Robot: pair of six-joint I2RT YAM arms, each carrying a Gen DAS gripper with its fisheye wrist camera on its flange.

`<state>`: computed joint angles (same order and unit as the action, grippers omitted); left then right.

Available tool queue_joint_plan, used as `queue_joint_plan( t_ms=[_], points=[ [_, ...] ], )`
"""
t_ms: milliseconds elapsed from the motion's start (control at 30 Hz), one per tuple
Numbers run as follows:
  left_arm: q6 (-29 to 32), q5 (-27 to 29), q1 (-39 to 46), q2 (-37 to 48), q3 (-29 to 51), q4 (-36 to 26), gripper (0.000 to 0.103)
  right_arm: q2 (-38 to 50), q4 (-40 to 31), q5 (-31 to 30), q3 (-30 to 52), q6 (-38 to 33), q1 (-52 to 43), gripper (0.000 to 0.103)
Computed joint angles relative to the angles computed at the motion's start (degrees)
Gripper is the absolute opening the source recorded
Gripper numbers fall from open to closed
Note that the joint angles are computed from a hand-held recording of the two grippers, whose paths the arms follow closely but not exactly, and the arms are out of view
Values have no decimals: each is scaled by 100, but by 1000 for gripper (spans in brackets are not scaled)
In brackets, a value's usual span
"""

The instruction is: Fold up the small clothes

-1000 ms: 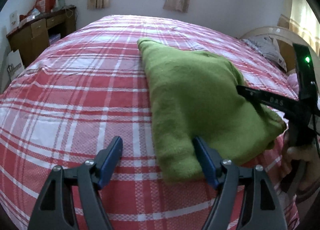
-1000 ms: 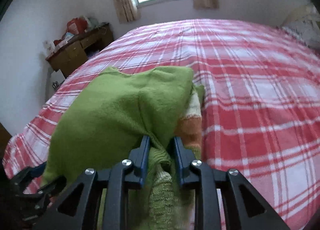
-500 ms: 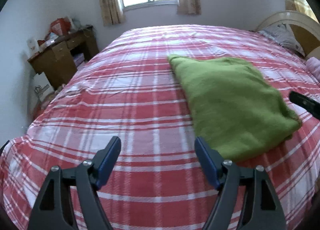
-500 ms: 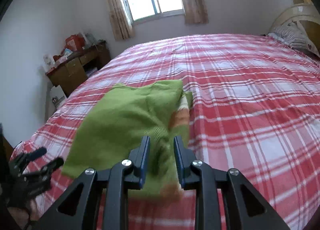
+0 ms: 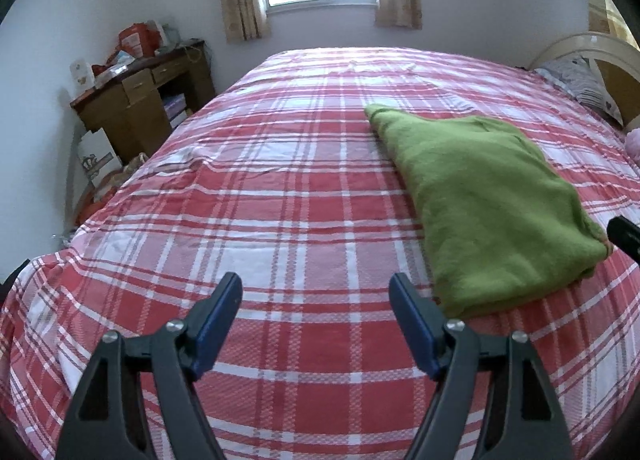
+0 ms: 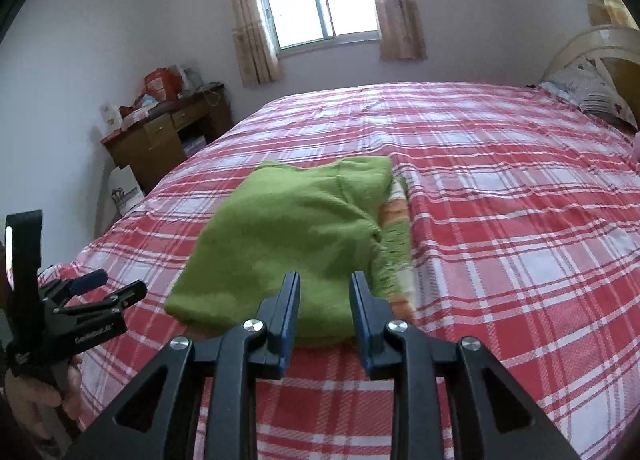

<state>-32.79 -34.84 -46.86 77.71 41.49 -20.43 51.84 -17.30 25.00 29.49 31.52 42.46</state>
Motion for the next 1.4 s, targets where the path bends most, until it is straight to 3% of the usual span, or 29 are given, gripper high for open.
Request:
queue_joint_plan(
  t_ms=[933, 1133, 1267, 1400],
  points=[
    [-43, -109, 174, -257, -121, -158, 79, -57, -288, 451, 140, 280, 518, 26],
    [-71, -204, 137, -303, -118, -191, 86, -144, -462, 547, 182, 433, 525, 27],
    [-106, -222, 140, -331, -109, -236, 86, -258, -585, 643, 184, 548, 574, 43],
    [-129, -230, 137, -359, -111, -273, 86, -328, -683, 692, 195, 580, 606, 45]
  ],
)
